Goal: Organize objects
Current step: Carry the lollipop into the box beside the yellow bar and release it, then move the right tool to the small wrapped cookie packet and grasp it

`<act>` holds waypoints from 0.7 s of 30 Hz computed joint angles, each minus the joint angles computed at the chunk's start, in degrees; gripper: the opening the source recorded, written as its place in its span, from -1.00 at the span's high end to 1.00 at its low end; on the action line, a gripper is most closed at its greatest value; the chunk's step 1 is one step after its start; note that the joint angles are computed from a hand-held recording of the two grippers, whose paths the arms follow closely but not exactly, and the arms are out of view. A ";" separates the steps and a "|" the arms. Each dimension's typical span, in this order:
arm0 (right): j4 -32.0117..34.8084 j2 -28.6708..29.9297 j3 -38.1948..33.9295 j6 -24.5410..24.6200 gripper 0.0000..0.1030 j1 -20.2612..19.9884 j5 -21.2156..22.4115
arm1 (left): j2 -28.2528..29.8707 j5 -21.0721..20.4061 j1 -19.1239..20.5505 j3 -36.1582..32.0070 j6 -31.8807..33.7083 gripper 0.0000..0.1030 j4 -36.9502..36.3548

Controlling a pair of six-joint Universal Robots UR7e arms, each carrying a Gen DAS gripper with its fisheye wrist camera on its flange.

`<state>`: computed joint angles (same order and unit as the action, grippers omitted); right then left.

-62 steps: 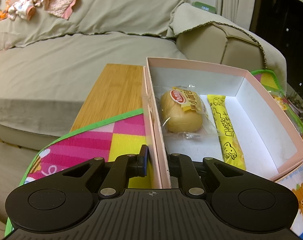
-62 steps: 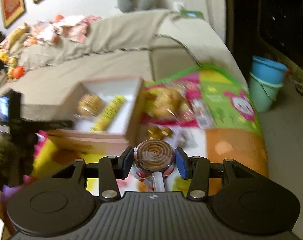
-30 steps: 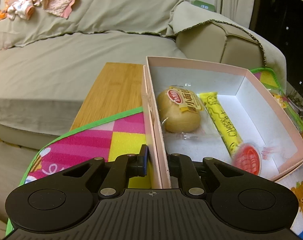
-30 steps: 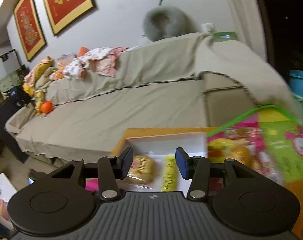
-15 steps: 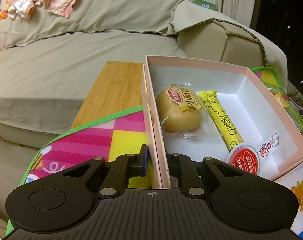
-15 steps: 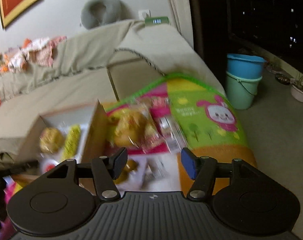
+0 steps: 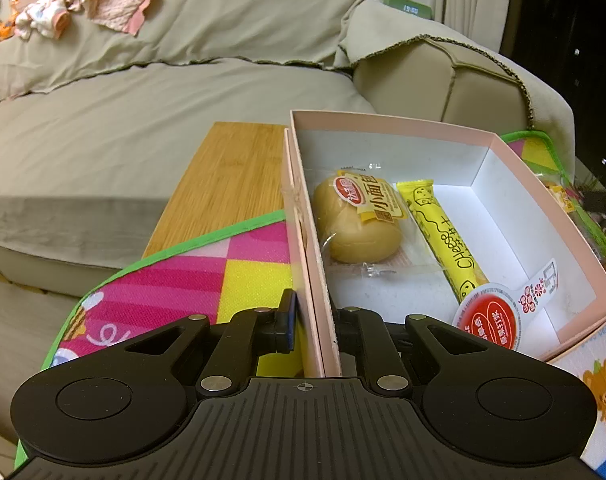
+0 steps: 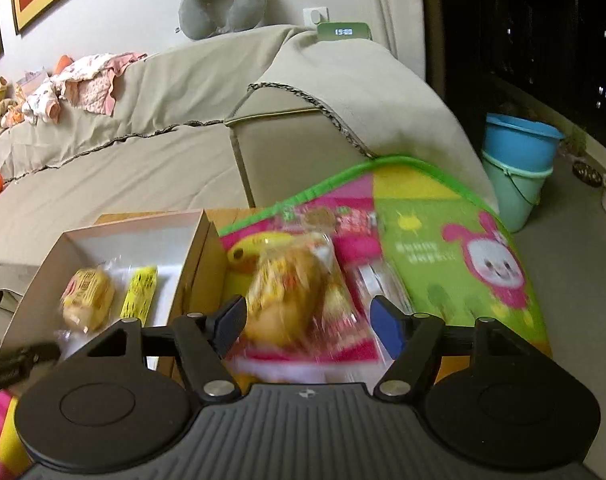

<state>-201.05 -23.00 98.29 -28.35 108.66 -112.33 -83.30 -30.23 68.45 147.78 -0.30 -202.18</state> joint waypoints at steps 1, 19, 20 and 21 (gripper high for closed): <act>0.54 1.04 -1.68 0.01 -0.34 0.19 -0.51 | 0.01 0.00 0.00 -0.02 0.04 0.74 0.03; 35.44 21.38 -47.07 -3.59 -0.44 -0.20 -10.70 | -0.88 -0.89 0.23 -0.13 0.27 0.74 1.54; 35.51 19.76 -44.82 -2.85 -0.13 -0.65 -8.56 | -0.76 -0.96 0.30 -0.17 0.24 0.74 1.24; 36.02 18.26 -42.91 -1.56 -0.03 -0.94 -7.35 | -0.60 -0.97 0.35 -0.23 0.21 0.74 1.03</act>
<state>-165.03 -4.74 55.38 -29.92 107.72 -119.68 -83.90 -31.20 68.80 147.56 -0.09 -201.15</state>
